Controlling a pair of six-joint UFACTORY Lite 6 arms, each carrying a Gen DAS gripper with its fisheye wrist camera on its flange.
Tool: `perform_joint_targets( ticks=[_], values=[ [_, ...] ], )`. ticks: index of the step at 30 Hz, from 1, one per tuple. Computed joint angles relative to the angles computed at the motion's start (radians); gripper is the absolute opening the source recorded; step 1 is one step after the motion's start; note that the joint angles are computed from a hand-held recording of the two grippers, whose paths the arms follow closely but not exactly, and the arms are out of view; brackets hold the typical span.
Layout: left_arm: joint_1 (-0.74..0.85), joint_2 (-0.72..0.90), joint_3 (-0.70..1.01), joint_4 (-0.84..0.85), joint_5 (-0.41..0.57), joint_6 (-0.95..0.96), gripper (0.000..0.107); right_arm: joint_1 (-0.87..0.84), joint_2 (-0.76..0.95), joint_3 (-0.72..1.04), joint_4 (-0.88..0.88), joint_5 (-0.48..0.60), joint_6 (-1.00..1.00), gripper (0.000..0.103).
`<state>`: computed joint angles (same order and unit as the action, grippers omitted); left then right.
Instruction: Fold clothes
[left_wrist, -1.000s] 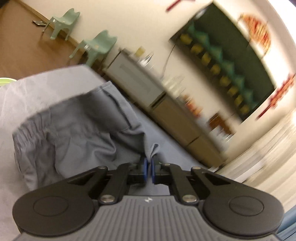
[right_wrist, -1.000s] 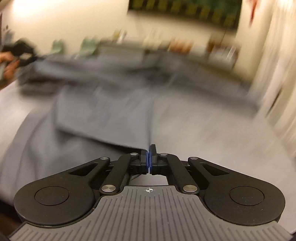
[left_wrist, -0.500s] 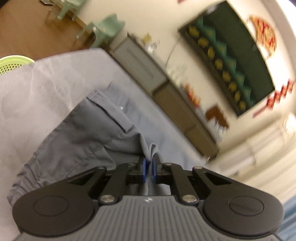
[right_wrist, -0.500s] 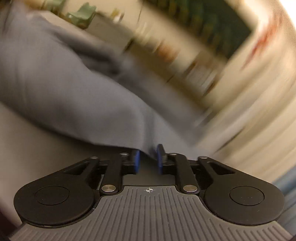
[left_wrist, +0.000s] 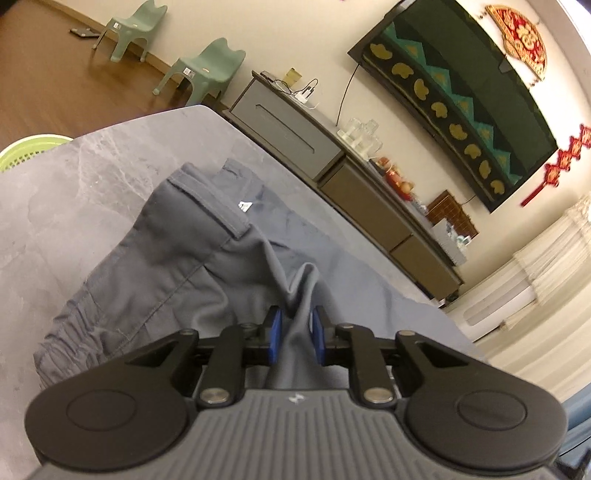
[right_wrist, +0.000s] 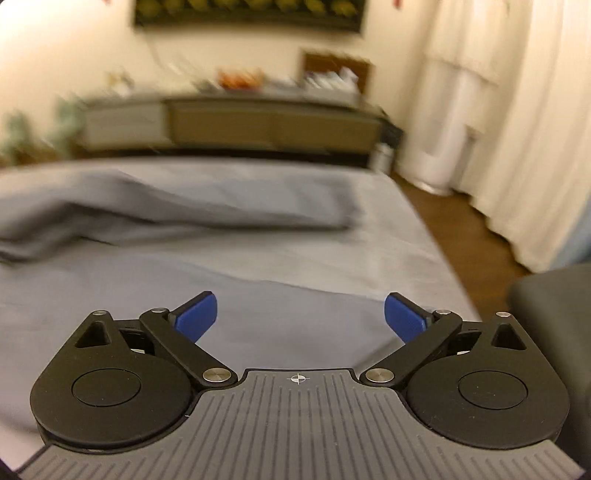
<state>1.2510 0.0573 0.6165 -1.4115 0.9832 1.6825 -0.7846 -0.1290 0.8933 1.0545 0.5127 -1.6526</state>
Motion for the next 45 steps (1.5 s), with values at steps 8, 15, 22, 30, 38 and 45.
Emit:
perform_joint_targets(
  ticks=[8, 15, 22, 30, 38, 45],
  values=[
    [-0.075, -0.021, 0.010, -0.030, -0.084, -0.005, 0.018, 0.096, 0.632, 0.508, -0.327, -0.090, 0.418, 0.086],
    [-0.193, -0.061, -0.002, -0.104, -0.202, 0.001, 0.018, 0.088, 0.654, 0.581, -0.260, 0.069, 0.389, 0.000],
    [-0.159, -0.118, -0.035, -0.069, -0.182, -0.028, 0.018, -0.112, 0.606, 0.598, -0.044, 0.253, 0.547, 0.090],
    [-0.144, -0.202, -0.080, -0.012, -0.181, -0.100, 0.019, -0.040, 0.725, 0.544, 0.036, 0.081, 0.516, 0.035],
    [-0.138, -0.229, -0.069, -0.023, -0.187, -0.098, 0.021, -0.163, 0.450, 0.287, 0.670, 0.372, -0.092, 0.000],
    [-0.141, -0.233, -0.055, 0.009, -0.167, -0.131, 0.019, -0.412, 0.326, 0.149, 0.367, 0.324, 0.052, 0.007]
  ],
)
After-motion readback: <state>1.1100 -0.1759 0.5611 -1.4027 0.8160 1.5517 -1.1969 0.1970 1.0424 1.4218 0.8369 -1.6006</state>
